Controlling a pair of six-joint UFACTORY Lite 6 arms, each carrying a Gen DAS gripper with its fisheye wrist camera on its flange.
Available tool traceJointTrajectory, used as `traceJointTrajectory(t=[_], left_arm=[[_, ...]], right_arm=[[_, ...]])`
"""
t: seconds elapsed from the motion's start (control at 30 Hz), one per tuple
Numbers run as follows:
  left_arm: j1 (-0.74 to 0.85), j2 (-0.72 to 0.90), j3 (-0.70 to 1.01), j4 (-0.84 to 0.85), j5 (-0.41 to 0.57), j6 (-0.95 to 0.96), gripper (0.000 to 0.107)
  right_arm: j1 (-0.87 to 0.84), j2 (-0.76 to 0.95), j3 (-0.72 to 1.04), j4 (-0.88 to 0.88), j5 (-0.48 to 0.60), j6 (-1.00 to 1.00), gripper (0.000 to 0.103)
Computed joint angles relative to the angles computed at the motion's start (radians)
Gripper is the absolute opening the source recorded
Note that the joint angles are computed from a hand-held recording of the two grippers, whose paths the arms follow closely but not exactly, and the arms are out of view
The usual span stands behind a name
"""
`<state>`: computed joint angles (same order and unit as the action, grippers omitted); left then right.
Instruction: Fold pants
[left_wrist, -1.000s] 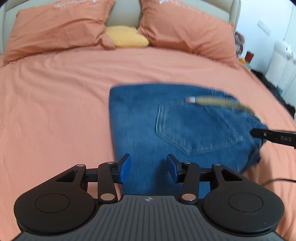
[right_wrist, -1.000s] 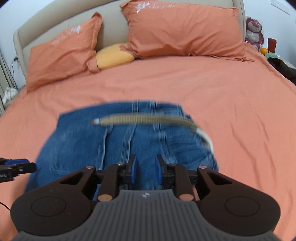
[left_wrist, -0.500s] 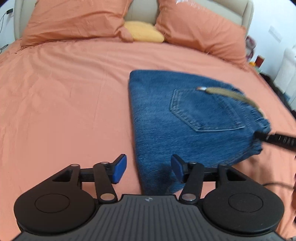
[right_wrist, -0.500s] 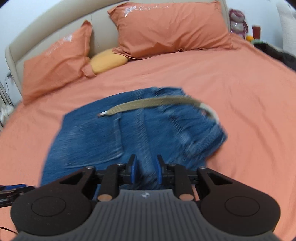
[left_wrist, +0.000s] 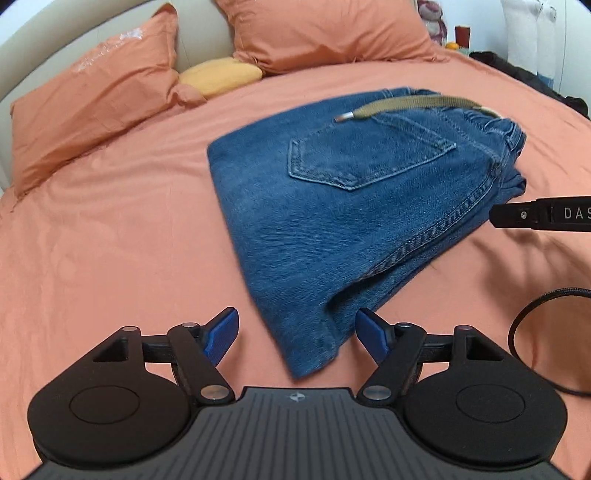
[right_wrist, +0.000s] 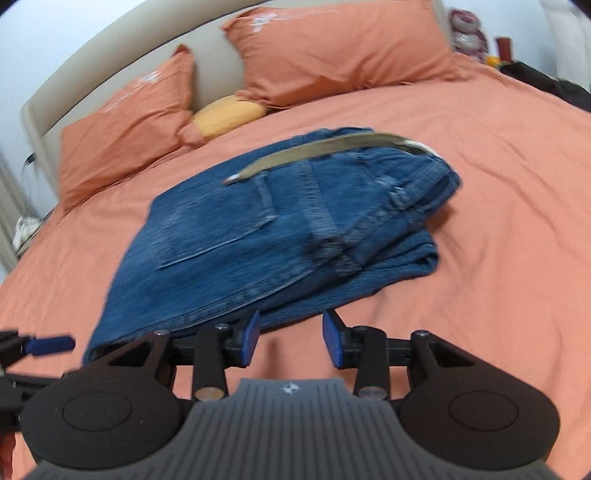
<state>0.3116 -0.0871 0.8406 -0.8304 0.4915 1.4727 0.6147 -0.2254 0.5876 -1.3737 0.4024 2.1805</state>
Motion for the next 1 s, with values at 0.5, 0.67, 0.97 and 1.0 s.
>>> traceJointTrajectory(t=[0.5, 0.67, 0.97, 1.0], left_arm=[[-0.011, 0.111, 0.181, 0.232, 0.084, -0.364, 0.020], [0.009, 0.176, 0.199, 0.204, 0.111, -0.407, 0.021], [0.155, 0.158, 0.258, 0.182, 0.334, -0.399, 0.039], [0.183, 0.141, 0.252, 0.150, 0.355, -0.369, 0.040]], right_arm=[[-0.120, -0.047, -0.089, -0.155, -0.117, 0.188, 0.034], [-0.127, -0.062, -0.098, -0.099, -0.122, 0.118, 0.034], [-0.084, -0.095, -0.080, 0.021, -0.043, 0.015, 0.048], [-0.079, -0.115, -0.088, 0.020, -0.029, 0.026, 0.056]])
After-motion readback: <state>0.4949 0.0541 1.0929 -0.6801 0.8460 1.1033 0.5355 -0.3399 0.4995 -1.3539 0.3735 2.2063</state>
